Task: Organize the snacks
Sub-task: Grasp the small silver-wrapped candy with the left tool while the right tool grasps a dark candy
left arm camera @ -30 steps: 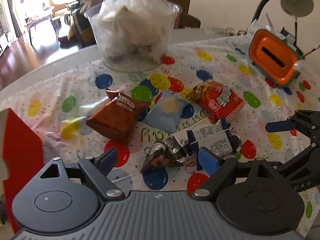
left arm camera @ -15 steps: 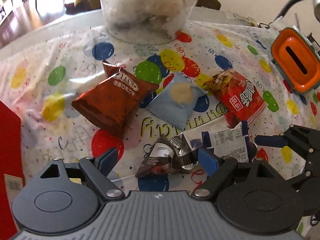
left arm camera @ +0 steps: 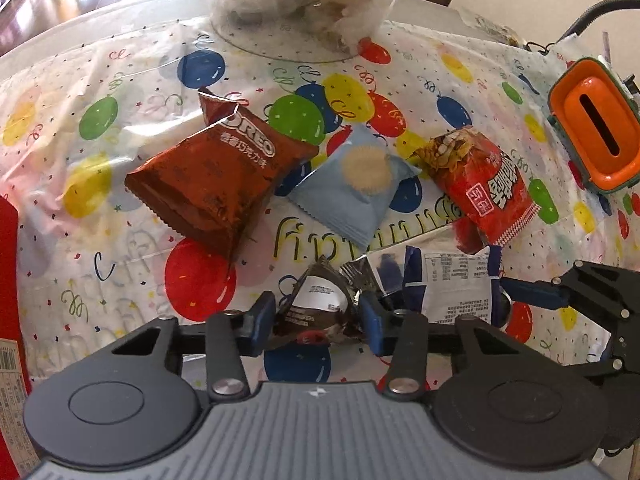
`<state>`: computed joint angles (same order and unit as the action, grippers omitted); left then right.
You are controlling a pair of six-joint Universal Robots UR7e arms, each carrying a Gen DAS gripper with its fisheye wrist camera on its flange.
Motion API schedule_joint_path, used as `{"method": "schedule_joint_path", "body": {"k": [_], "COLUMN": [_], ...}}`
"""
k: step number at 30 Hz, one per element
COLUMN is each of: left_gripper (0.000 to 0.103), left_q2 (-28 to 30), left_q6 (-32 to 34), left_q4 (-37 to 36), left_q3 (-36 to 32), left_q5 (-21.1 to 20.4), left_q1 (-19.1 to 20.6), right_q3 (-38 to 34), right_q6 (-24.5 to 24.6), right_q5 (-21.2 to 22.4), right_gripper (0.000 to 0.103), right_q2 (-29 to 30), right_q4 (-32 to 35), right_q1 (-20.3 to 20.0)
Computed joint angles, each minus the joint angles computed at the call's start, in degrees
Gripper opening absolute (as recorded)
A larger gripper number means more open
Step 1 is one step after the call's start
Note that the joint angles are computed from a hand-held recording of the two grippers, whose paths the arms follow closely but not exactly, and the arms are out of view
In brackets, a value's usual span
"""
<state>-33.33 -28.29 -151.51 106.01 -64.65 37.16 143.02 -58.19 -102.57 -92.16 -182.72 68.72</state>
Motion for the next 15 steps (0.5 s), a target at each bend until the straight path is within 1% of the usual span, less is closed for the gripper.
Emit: {"method": "schedule_joint_path", "body": {"k": [7,9,11,12,15], "left_gripper": [0.037,0.034,0.031,0.029,0.027], "left_q2": [-1.35,-1.9,-2.58,-2.93,-3.98], "left_q6": [-0.87,-1.05,-1.39,-1.57,-1.8], "left_q4": [-1.43,-1.81,-2.4,-2.8,-3.78], "left_q3": [2.14,3.01,4.05,4.61,6.21], "left_q5": [0.25,0.4,0.51,0.48,0.28], "left_q1": [-0.07,-0.26,-0.5,-0.58,-0.92], "right_q3": [1.53,2.21,3.04,3.4,4.4], "right_q6": [1.23,1.88,2.38,2.74,4.31], "right_q5": [0.29,0.22,0.1,-0.17,-1.58], "right_gripper": [0.043,0.042,0.037,0.03,0.03], "right_q2": [-1.74,-2.57,-3.49,-3.87,-4.63], "right_q4": [-0.3,-0.17,-0.3,-0.35,-0.56], "right_q1": [-0.57,-0.73,-0.84,-0.81,-0.49]}}
